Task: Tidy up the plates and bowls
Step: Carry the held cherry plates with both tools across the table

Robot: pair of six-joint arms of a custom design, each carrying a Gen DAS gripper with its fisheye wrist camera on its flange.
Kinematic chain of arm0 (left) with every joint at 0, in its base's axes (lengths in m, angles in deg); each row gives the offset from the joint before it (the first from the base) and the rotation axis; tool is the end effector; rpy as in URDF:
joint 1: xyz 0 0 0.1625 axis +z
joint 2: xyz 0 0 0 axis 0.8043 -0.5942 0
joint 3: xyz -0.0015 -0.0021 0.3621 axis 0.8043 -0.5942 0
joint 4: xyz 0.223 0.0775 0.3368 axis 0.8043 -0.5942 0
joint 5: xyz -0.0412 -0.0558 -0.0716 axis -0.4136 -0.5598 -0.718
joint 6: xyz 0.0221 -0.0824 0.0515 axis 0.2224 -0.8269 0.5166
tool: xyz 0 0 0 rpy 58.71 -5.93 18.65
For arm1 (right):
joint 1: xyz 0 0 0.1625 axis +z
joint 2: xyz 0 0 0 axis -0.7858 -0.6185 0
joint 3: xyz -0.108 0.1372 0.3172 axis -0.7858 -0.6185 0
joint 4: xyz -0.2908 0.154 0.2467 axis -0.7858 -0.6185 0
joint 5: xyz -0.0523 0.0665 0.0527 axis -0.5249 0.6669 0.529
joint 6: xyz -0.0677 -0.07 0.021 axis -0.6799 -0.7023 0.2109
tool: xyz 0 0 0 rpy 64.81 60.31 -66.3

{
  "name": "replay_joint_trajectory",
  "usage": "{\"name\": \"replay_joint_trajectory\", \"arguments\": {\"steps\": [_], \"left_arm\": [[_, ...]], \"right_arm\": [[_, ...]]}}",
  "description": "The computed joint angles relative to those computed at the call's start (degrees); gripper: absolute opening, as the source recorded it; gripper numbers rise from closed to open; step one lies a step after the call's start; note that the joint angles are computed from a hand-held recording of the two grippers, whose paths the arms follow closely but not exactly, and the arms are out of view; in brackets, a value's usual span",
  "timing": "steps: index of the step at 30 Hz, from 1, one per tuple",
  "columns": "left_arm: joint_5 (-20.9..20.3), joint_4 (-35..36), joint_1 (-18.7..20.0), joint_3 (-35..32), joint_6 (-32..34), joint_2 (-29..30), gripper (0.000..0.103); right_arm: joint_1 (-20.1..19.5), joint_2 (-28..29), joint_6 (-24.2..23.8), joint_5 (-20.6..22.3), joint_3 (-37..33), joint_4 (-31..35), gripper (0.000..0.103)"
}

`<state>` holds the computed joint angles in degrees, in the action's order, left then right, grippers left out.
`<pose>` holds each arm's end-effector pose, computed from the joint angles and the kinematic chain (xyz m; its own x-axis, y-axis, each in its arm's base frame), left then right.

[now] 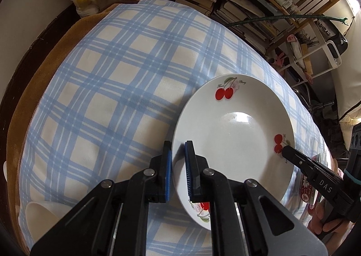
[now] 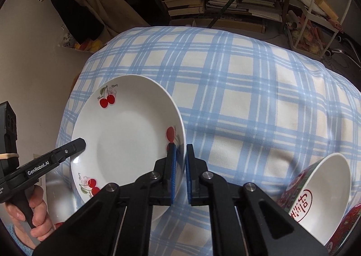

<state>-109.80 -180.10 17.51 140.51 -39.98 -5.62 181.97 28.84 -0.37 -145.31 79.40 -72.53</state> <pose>0.0272 -0.4765 0.3344 -0.8326 0.2911 -0.4712 0.3241 0.9459 0.0116 0.4007 -0.3692 -0.0885 -0.8331 0.3954 0.3868 0.1493 0.8341 -0.5311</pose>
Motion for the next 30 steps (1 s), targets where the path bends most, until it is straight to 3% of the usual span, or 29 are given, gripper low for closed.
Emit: {"name": "replay_joint_trajectory", "arguments": {"steps": [7, 30], "left_arm": [[4.71, 2.27, -3.70, 3.30, 2.79, -3.41, 0.013], [6.41, 16.81, -10.04, 5.75, -0.10, -14.17, 0.013]], "right_arm": [[0.88, -0.66, 2.84, 0.29, 1.04, 0.71, 0.009], [7.09, -3.65, 7.21, 3.74, 8.21, -4.87, 0.009]]}}
